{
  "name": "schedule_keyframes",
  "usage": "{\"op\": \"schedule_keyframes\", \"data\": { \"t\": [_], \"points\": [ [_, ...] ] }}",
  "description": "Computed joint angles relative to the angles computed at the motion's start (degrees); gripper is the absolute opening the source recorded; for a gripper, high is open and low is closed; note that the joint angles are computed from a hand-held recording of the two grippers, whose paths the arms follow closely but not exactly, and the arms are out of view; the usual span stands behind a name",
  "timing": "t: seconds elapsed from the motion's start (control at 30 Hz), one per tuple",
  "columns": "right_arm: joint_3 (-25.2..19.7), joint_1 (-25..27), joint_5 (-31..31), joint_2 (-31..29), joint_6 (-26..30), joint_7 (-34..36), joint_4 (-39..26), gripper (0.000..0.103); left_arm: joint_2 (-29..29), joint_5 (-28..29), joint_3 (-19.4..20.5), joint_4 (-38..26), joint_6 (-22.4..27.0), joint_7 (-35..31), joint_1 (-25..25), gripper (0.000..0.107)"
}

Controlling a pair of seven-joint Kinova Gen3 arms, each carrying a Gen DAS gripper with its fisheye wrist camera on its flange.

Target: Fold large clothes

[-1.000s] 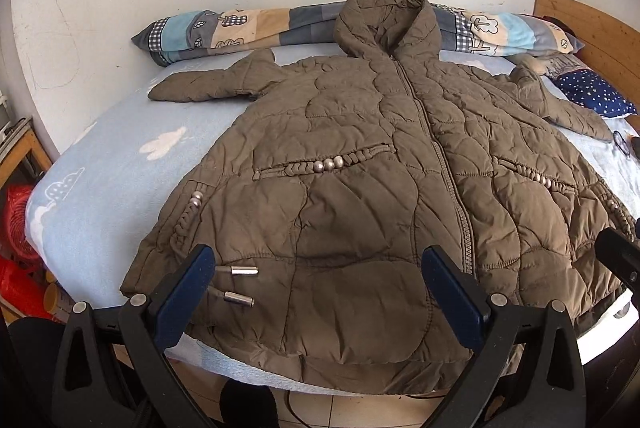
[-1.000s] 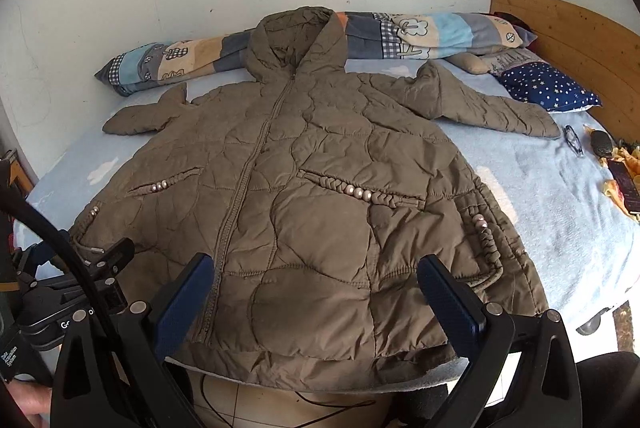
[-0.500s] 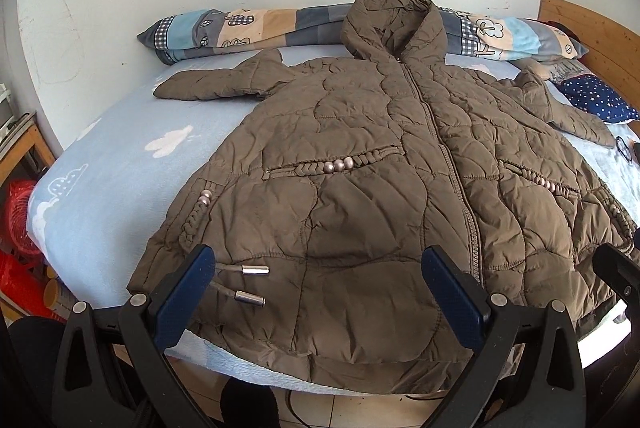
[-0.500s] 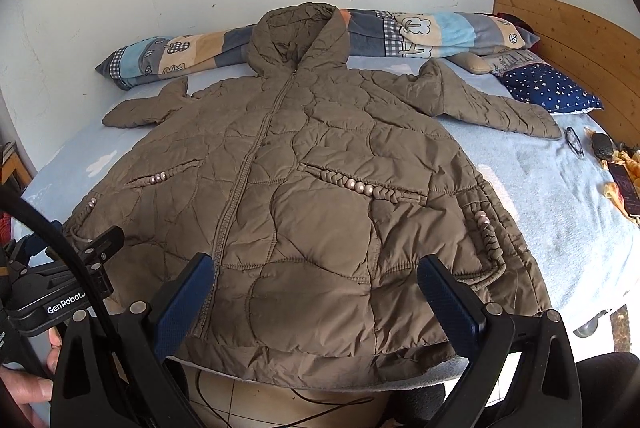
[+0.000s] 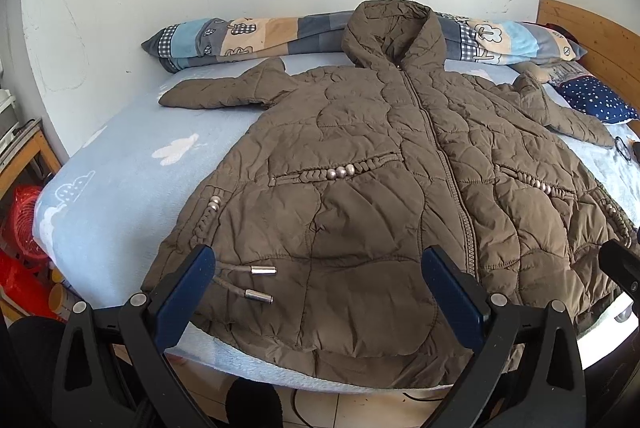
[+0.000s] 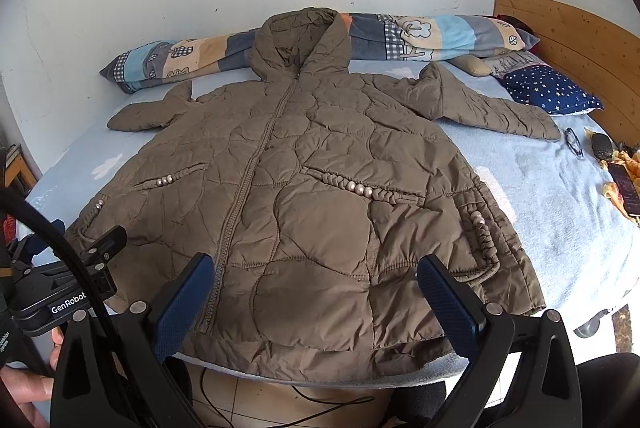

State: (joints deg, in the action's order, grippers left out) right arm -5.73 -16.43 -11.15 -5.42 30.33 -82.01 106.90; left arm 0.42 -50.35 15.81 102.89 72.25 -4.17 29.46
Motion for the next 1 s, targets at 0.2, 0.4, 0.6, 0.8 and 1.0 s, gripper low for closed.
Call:
{"op": "schedule_keyframes", "data": {
  "t": [0.2, 0.4, 0.6, 0.8, 1.0],
  "points": [
    [1.2, 0.1, -1.8, -1.9, -0.6, 1.7, 1.1, 0.103, 0.0, -1.4, 1.3, -1.1, 3.3, 0.6, 1.5, 0.103],
    [3.6, 0.1, -4.6, -4.6, -0.9, 4.3, 1.9, 0.103, -2.5, -0.7, 2.2, -5.0, 5.0, -2.8, 2.1, 0.103],
    [13.9, -0.9, -16.4, -7.6, 3.8, 13.3, -2.0, 0.103, -6.4, -0.8, 3.7, -16.4, 4.1, -14.2, -1.0, 0.103],
    [22.1, 4.3, -25.6, -5.5, 12.7, 19.2, -12.7, 0.103, -6.6, 5.0, 1.1, -29.0, -2.0, -27.7, -6.9, 0.103],
    [29.5, 12.8, -36.1, 6.4, 24.3, 15.2, -26.7, 0.103, -2.4, 14.4, -4.3, -29.3, -10.8, -34.5, -13.6, 0.103]
  ]
}}
